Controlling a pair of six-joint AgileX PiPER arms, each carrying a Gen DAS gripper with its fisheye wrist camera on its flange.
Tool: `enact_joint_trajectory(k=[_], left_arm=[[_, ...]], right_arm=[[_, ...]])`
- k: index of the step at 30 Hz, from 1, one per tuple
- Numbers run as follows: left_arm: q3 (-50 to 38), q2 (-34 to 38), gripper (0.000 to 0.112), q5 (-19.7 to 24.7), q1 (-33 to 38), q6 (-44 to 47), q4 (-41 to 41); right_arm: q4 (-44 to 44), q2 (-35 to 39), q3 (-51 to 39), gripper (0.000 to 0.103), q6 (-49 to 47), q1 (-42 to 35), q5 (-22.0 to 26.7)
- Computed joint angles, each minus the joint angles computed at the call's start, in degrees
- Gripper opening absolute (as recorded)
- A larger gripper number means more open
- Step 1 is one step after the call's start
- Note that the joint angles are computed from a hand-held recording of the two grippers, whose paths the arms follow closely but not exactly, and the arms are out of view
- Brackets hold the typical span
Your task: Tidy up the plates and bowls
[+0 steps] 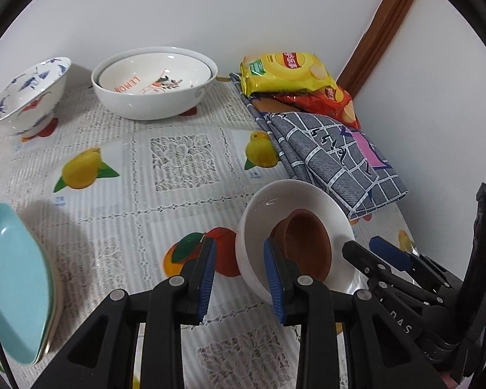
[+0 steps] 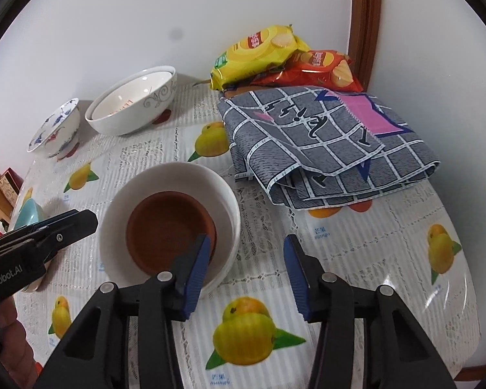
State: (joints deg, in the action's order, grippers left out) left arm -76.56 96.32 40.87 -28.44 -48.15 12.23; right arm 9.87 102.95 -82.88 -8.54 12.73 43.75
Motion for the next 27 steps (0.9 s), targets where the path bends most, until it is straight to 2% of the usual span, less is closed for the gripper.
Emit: enact_joint_trajectory(k=[7,13,27], left_arm=[[-3.2,4.5,0.029,0.9,0.4,2.8,-2.1],[-5.6,7.6,0.026,2.3,0.8,4.5,-3.3],[-7.9,11.6,0.02,2.1,1.8,6.3,-5.2]], right_arm=[[-3.7,4.2,-3.2,0.039,3.5,1.0,0.1],[-3.5,6.8,-5.3,0.037,4.2,1.1,1.1],[-0.9,10.0,-9.0,0.036,2.8,0.3,3.3]])
